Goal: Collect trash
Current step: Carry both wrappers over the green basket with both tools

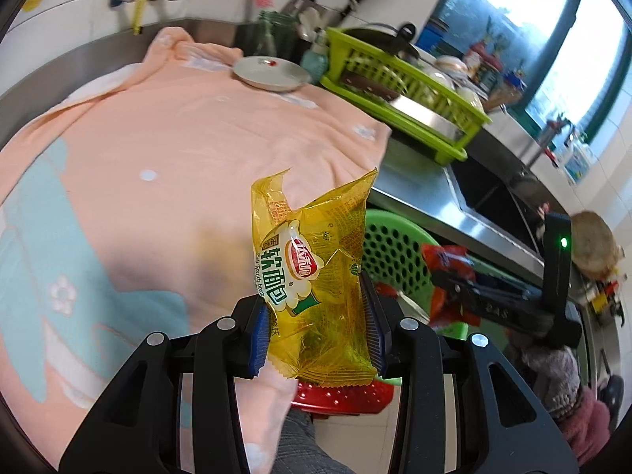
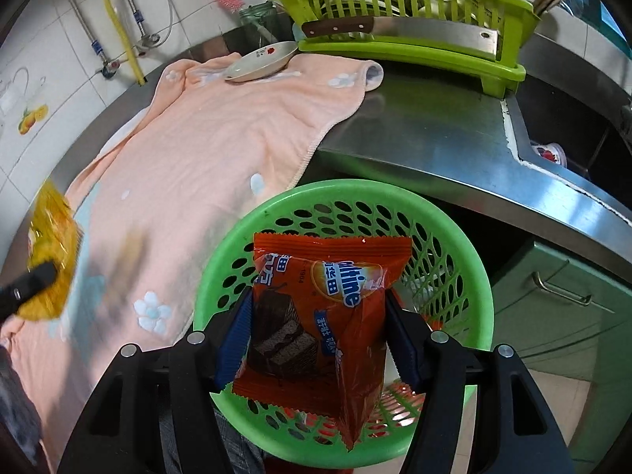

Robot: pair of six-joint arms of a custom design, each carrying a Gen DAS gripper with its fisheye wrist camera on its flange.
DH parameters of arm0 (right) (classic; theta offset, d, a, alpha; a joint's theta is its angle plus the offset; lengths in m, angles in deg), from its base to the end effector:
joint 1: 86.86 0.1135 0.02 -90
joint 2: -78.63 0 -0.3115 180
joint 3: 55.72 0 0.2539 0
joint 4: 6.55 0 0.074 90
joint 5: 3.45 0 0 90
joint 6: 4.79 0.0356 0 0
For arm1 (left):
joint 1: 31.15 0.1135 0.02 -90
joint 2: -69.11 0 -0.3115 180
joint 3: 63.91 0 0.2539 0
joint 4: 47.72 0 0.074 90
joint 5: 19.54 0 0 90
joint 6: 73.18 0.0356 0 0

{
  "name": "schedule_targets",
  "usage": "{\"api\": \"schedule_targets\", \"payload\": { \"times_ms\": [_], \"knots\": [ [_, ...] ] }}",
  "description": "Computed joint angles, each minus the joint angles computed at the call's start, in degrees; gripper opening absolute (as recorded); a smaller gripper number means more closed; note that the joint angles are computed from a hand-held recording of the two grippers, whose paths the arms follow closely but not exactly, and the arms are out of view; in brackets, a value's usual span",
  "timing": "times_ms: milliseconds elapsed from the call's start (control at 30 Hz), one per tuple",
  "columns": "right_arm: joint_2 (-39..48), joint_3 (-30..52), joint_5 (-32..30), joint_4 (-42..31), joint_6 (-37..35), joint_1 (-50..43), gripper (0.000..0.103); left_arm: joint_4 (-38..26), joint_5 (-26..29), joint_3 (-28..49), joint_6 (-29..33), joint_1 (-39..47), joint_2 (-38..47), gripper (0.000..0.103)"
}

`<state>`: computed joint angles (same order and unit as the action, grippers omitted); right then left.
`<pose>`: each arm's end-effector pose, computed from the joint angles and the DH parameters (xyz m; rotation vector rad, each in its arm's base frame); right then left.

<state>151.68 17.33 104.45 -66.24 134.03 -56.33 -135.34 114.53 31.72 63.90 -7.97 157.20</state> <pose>0.2102 0.1112 0.3183 0.5102 2.4883 0.1312 0.2657 0.0869 0.3601 0.5976 2.4037 -0.6957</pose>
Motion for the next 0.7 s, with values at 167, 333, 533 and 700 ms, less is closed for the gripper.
{"api": "schedule_targets", "payload": {
  "times_ms": [167,333,533,700],
  "knots": [
    [-0.54,-0.85,-1.06,1.71,-0.89,-2.08,0.065,0.69,-1.41,-3.92,1.01,-2.0,-2.58,0.04],
    [-1.55,-1.54,-1.58,2.27,-1.55,-3.73,0.069,1.42,-2.5,-6.76,1.02,-3.81,-4.66,0.039],
    [-3.29,-2.12,-2.22,2.13,-2.78,-5.53,0.073,2.27,-3.23,-8.47,-0.22,-5.85,-6.12,0.039],
    [-4.71,-2.18,-2.25,1.63,-3.05,-5.81,0.075,3.39,-4.08,-9.7,-1.46,-7.79,-6.99,0.039]
  ]
}}
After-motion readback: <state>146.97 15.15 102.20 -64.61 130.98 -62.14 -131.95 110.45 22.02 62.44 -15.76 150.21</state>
